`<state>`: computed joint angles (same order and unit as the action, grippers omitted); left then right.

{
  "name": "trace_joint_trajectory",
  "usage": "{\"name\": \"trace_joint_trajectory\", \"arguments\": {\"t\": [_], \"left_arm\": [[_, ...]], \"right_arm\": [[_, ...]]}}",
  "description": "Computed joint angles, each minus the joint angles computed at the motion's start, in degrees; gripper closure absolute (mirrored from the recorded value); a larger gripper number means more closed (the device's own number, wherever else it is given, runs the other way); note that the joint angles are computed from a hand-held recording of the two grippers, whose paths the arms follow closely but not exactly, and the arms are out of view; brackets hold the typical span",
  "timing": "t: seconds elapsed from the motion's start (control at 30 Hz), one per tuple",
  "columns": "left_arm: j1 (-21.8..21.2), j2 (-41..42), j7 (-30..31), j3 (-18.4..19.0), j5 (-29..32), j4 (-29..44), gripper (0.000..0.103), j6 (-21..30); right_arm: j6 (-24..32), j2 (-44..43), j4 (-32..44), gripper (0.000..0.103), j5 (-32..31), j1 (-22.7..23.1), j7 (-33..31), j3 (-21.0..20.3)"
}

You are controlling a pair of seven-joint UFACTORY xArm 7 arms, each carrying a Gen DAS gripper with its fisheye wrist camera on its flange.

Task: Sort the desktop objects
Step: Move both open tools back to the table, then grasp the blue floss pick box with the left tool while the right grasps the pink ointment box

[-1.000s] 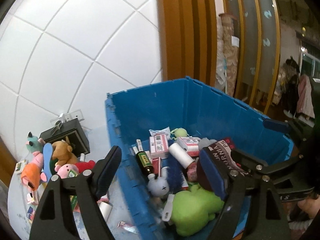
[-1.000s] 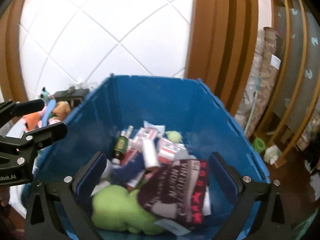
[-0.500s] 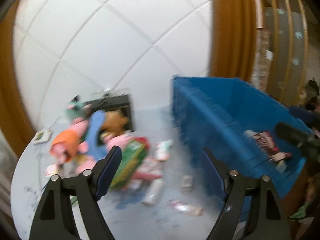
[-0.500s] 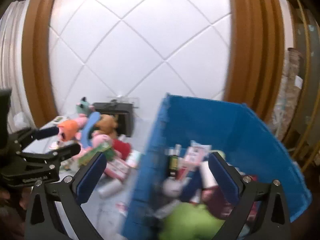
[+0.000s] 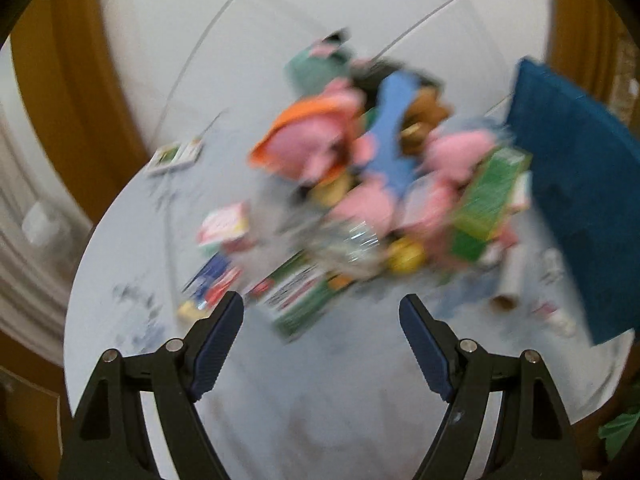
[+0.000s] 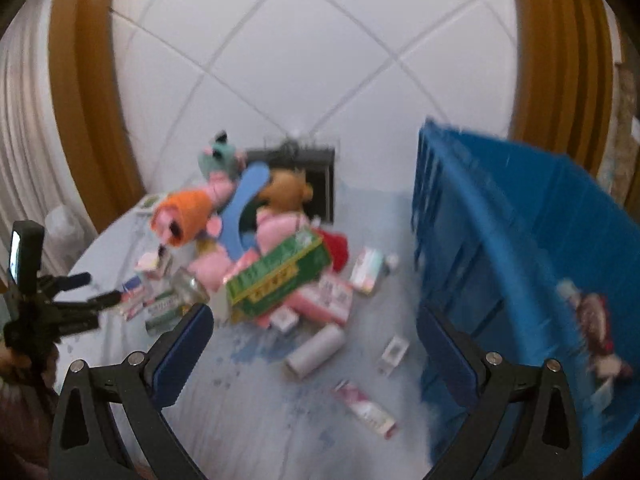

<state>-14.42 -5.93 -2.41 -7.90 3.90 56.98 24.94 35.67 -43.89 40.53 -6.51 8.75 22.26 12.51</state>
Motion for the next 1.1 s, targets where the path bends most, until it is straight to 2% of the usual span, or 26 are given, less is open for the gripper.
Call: {"name": "trace_joint_trajectory", "arguments": {"t": [0.1, 0.27, 0.33, 0.53, 0.67, 0.73, 0.83, 0.87, 0.93, 1.0, 1.1], "left_arm": [[2.39, 4.17, 1.59, 2.20, 1.31, 1.72, 0.023, 2.00], [4.97, 13.04, 2.40, 4.59, 5.75, 7.33, 0.023, 1.90], [5.81, 17.12, 5.40, 4.61, 4.43, 10.93, 0.023, 2.39], [5.73, 29.14, 10.99, 4.69, 3.94, 23.38, 0.023, 7.43], [3.46, 35.25, 10.27, 6.71, 6.42, 29.85, 0.023, 10.01], [3.66, 37.36, 10.82, 6.38, 5.66, 32.33, 0.023, 11.14], [4.32, 39.22, 11.18, 5.96, 3.78, 34.81, 0.023, 12.02], [4.71, 39.64, 11.49, 5.64, 2.86, 35.61, 0.026, 12.86], [4.69, 39.92, 11.38, 5.88, 2.37, 35.82, 0.041, 13.50], [3.15, 39.03, 9.99, 7.41, 4.88, 34.07, 0.042, 12.35], [2.96, 36.55, 8.74, 7.43, 5.35, 30.93, 0.042, 11.17]], "right_arm": [[0.29, 2.37, -1.83, 0.000, 1.23, 0.69, 1.04, 0.09], [1.93, 5.73, -5.59, 0.000, 0.27, -0.15, 5.66, 1.74], [2.18, 7.44, -6.61, 0.000, 0.11, -0.54, 7.84, 1.43], [1.49, 12.88, -7.79, 0.000, -1.86, -1.75, 12.47, 0.45], [1.40, 17.09, -6.96, 0.000, -2.51, -1.91, 14.42, -0.85], [1.71, 19.20, -6.03, 0.000, -3.16, -1.65, 14.12, -1.39], [2.40, 22.13, -4.73, 0.000, -5.23, -1.46, 13.57, -1.48], [2.63, 23.01, -4.45, 0.000, -5.83, -1.36, 13.36, -1.60], [2.94, 24.77, -4.10, 0.000, -5.81, -0.74, 11.87, -2.50], [3.39, 26.24, -3.78, 0.000, -6.36, -0.48, 10.34, -3.10], [3.05, 27.84, -3.61, 0.000, -6.56, -0.24, 8.00, -4.12]]}}
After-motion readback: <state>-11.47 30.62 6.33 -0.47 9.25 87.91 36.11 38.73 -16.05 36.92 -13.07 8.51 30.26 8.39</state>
